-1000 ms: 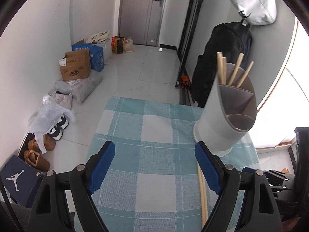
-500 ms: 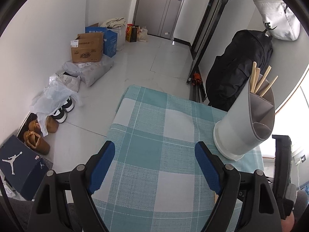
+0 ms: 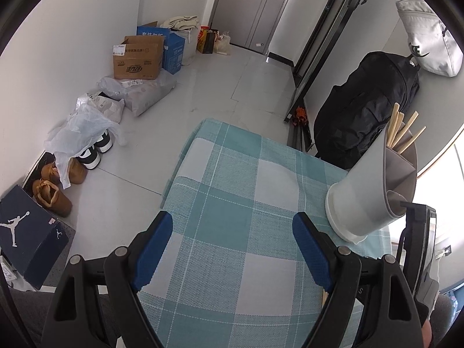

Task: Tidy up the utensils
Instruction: 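Lower both tools to the cloth and close the right tool on chopsticks, then close the left tool on the last chopstick while the right tool lifts its chopsticks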

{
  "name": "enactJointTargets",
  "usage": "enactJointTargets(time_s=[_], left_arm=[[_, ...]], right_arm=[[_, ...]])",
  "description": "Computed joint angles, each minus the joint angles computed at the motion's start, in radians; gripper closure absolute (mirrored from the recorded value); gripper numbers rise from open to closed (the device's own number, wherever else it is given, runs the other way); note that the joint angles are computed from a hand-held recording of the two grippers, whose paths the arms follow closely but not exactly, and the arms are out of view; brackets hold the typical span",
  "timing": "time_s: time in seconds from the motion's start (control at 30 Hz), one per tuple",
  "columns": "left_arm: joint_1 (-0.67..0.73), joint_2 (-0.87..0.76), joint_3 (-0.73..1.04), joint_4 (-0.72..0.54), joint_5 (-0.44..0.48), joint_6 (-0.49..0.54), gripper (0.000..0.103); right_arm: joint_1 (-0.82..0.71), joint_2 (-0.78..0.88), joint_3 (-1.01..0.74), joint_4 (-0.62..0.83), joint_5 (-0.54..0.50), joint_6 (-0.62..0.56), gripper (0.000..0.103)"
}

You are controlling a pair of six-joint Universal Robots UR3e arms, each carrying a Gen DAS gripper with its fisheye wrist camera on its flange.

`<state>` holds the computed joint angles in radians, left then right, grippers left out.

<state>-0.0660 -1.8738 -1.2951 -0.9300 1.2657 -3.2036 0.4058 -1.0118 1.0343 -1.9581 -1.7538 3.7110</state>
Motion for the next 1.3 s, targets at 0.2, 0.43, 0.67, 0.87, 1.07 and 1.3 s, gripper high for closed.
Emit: enactJointTargets(time_s=[0.2, 0.43, 0.67, 0.87, 1.07, 1.3], left_arm=[[0.001, -0.001, 0.001, -0.005, 0.010, 0.012, 0.022], [0.004, -0.001, 0.004, -0.017, 0.006, 0.013, 0.022], [-0.009, -0.007, 0.012, -0.032, 0.019, 0.028, 0.022], [-0.017, -0.015, 0.022, -0.056, 0.026, 0.038, 0.022], [-0.042, -0.033, 0.045, -0.102, 0.043, 0.071, 0.022], [-0.114, -0.085, 0.134, -0.201, 0.056, 0.142, 0.022]], right_arm=[[0.016, 0.059, -0.104, 0.082, -0.054, 0.007, 0.086], [0.009, 0.034, -0.060, 0.070, -0.032, 0.024, 0.094], [0.009, 0.099, -0.163, 0.109, -0.049, 0.005, 0.093], [0.017, 0.075, -0.092, 0.030, -0.061, 0.022, 0.095], [-0.017, -0.118, 0.222, -0.252, -0.006, 0.056, 0.097], [-0.064, -0.385, 0.528, -0.536, 0.005, 0.103, 0.098]])
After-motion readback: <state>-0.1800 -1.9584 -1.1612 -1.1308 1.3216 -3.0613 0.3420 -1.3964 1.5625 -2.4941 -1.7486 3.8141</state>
